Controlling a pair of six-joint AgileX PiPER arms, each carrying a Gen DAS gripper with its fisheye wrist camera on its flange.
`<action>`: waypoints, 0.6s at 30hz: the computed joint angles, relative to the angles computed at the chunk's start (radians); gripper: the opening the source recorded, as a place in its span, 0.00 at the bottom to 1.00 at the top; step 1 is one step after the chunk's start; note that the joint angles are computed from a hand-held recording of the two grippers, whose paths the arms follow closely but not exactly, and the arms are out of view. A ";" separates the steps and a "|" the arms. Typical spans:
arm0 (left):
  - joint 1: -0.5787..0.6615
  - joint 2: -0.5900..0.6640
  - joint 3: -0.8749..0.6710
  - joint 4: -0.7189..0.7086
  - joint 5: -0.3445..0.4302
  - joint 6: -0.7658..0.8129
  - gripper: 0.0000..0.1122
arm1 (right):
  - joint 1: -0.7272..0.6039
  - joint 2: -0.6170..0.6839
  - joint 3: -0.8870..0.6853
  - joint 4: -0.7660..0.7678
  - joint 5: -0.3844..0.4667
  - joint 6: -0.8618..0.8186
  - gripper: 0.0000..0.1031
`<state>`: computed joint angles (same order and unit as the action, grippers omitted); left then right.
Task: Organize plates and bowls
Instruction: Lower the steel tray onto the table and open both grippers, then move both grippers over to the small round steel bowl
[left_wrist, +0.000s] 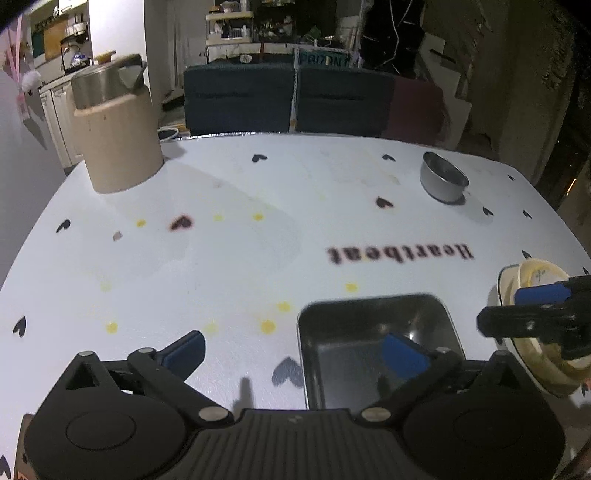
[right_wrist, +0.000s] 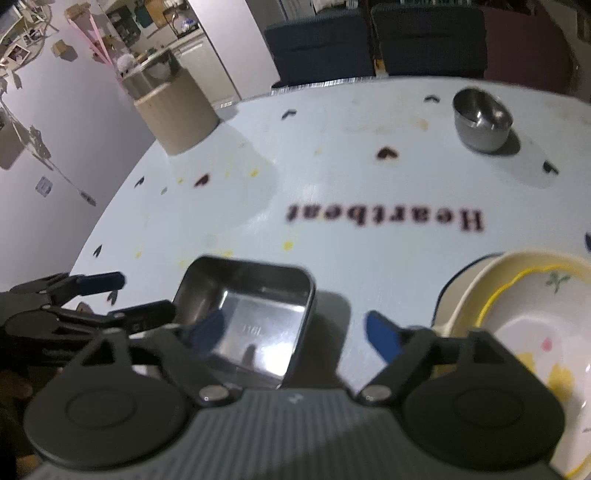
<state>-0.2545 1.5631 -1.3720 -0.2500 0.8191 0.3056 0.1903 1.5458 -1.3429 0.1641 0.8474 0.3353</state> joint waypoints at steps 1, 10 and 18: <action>-0.007 0.008 -0.011 0.004 -0.001 -0.011 0.92 | 0.000 -0.005 -0.001 -0.019 0.000 0.011 0.99; -0.080 0.067 -0.117 0.004 -0.016 -0.070 0.92 | -0.073 -0.046 0.020 -0.096 -0.054 0.044 0.99; -0.199 0.155 -0.255 0.013 -0.043 -0.102 0.92 | -0.222 -0.097 0.064 -0.068 -0.101 -0.024 1.00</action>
<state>-0.4531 1.7180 -1.6268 -0.2371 0.7764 0.2034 -0.0319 1.4485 -1.2789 0.0964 0.7465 0.3113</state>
